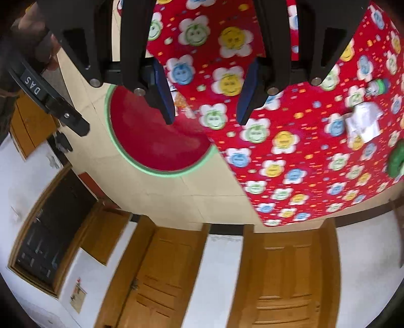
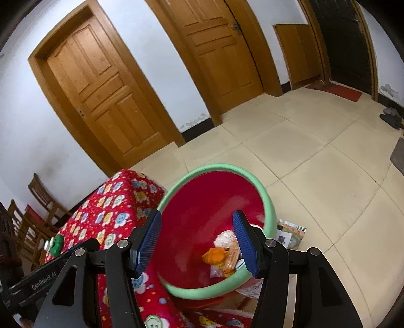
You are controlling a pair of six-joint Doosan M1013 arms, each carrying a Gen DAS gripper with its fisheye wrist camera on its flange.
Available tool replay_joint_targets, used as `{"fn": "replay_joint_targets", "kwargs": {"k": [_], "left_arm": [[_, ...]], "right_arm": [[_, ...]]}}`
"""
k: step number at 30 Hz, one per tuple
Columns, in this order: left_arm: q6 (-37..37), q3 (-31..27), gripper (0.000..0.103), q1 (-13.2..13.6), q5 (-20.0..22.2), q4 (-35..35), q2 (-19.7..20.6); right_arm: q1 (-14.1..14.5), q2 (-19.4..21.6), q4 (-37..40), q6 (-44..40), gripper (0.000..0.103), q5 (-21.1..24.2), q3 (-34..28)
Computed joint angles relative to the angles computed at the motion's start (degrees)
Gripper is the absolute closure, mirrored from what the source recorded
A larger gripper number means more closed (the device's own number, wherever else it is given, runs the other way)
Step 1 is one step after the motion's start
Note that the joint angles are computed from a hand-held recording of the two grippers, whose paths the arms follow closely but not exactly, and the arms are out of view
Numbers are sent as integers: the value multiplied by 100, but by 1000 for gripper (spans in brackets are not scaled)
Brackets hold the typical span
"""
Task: Collect trash
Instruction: 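Move both open grippers back over the table toward the tissue and bottle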
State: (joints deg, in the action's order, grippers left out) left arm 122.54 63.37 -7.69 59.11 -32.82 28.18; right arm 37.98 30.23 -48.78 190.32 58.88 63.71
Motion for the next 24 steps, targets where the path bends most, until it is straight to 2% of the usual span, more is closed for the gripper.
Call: {"fn": "replay_joint_targets", "kwargs": {"k": [16,24], "left_arm": [[-1011,-19,53,585,-697,673,-157],[-1675,-141,53,871,-970,1468,-131]], "right_arm": [[157,194,123,-560,43,-230,-464],[202,354,361,-994,42,-313,-750]]}}
